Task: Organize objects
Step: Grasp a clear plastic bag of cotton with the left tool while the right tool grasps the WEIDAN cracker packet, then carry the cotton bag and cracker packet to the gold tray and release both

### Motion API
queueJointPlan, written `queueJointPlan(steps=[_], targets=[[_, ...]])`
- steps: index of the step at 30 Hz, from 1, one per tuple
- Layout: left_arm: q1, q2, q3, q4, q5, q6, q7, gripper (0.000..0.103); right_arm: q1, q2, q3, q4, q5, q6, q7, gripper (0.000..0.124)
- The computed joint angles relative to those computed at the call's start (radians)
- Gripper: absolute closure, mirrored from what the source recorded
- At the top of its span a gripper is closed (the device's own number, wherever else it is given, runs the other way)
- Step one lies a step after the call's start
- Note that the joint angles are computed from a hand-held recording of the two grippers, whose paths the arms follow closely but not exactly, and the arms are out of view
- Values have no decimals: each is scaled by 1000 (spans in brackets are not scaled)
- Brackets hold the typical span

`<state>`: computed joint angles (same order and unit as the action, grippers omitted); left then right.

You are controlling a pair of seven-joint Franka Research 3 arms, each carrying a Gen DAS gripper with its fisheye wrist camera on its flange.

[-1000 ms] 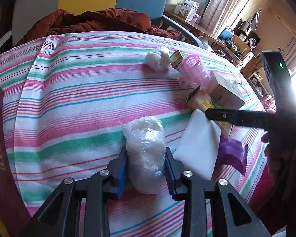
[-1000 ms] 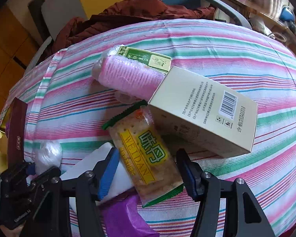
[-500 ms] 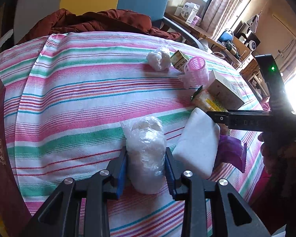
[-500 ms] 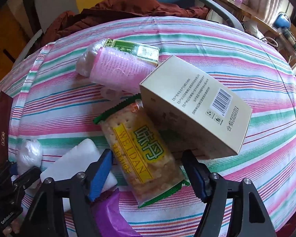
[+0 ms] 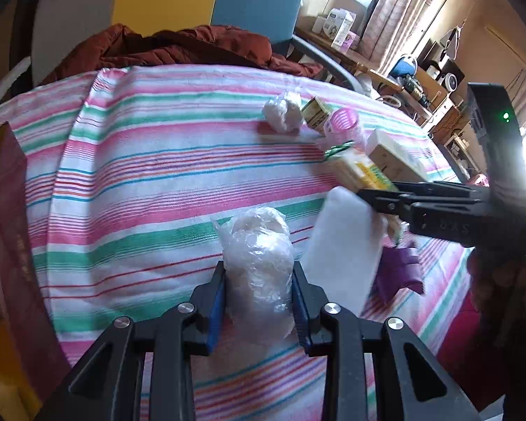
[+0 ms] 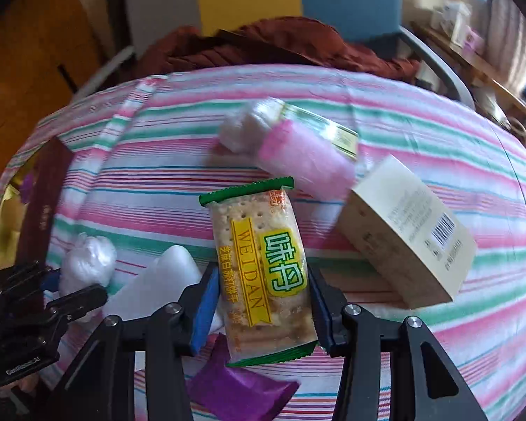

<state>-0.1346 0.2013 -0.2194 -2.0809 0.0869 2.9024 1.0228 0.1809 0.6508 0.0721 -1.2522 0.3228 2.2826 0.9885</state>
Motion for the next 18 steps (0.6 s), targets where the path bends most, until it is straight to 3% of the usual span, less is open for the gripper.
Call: queueJointPlan(steps=[4, 6, 14, 18], targets=[[-14, -72, 18, -57, 36, 18, -58, 70, -11, -60, 39, -99, 58, 53, -80, 75], [-23, -103, 31, -80, 74, 26, -97, 70, -8, -100, 28, -151, 101, 69, -121, 75], [-4, -249, 51, -195, 248, 31, -283, 70, -39, -153, 45, -200, 200, 159, -105, 75], [19, -317, 48, -260, 266, 42, -326, 70, -57, -207, 71, -243, 276, 143, -140, 75]])
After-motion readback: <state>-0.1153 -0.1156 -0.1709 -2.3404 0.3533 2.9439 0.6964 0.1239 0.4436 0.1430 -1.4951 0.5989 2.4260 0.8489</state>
